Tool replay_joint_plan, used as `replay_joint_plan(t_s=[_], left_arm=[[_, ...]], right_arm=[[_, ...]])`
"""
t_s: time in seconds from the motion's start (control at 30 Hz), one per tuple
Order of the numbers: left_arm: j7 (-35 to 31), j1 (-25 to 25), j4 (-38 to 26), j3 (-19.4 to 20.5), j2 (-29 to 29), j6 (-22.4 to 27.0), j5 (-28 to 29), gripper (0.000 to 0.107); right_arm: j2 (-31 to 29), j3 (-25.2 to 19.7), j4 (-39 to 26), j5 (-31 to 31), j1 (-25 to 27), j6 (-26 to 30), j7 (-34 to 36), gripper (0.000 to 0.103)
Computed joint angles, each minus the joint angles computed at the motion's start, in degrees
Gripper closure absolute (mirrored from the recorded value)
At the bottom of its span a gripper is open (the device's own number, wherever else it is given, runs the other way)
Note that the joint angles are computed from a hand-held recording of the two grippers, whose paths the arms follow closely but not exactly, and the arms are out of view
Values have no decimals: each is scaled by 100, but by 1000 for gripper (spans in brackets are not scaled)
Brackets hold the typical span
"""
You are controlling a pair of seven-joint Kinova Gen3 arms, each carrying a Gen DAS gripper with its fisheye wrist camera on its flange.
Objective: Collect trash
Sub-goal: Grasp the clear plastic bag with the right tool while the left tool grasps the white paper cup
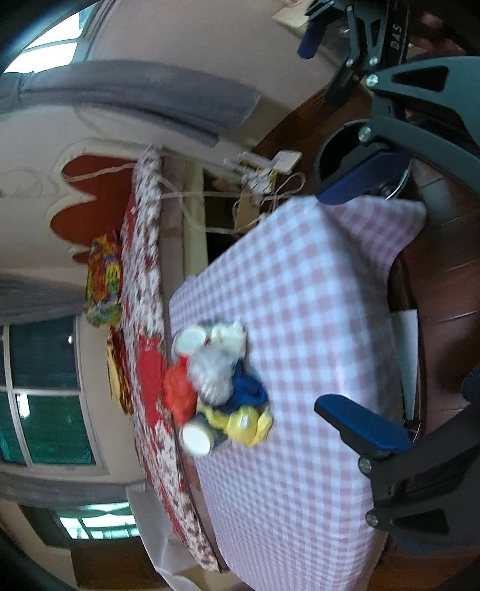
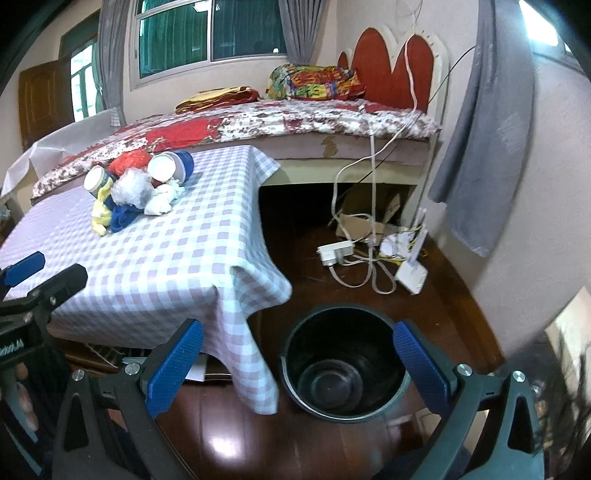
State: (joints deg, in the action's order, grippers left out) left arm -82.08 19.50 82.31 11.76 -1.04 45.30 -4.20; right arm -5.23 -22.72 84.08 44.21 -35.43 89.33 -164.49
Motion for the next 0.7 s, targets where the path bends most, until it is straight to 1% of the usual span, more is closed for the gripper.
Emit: replay_joint_plan(t_s=[0.07, 0.17, 0.2, 0.3, 0.37, 0.43, 0.5, 0.57, 0.7], left_arm=[[3, -99, -108, -94, 90, -42, -37, 5], [-76, -193, -225, -181, 215, -55, -121, 5], [-90, -190, -279, -276, 275, -67, -183, 5], [-300, -372, -389, -327, 385, -67, -55, 5], [-351, -460, -483, -399, 484, -83, -51, 5], [-443, -563, -685, -456, 632, 28, 69, 5], [-440, -624, -868, -548, 766, 103, 156, 5], [-532, -818, -923, -566, 835, -24, 450, 5], [-446, -925, -1216, -647, 1098, -39, 513, 5]], right_arm=[[68, 64, -65, 40, 25, -152, 122, 0], [144, 233, -119, 49, 100, -642, 379, 0], [205, 268, -158, 82, 115, -761, 439, 0], [362, 390, -190, 235, 119, -1213, 619, 0], [492, 476, -267, 360, 88, -1422, 746, 0], [656, 577, -519, 204, 160, -1622, 1077, 0], [864, 816, -891, -36, 141, -1717, 1414, 0], [936, 1006, -1026, -226, 210, -2087, 1557, 0], [1283, 1305, -1485, -436, 274, -2439, 1933, 0]])
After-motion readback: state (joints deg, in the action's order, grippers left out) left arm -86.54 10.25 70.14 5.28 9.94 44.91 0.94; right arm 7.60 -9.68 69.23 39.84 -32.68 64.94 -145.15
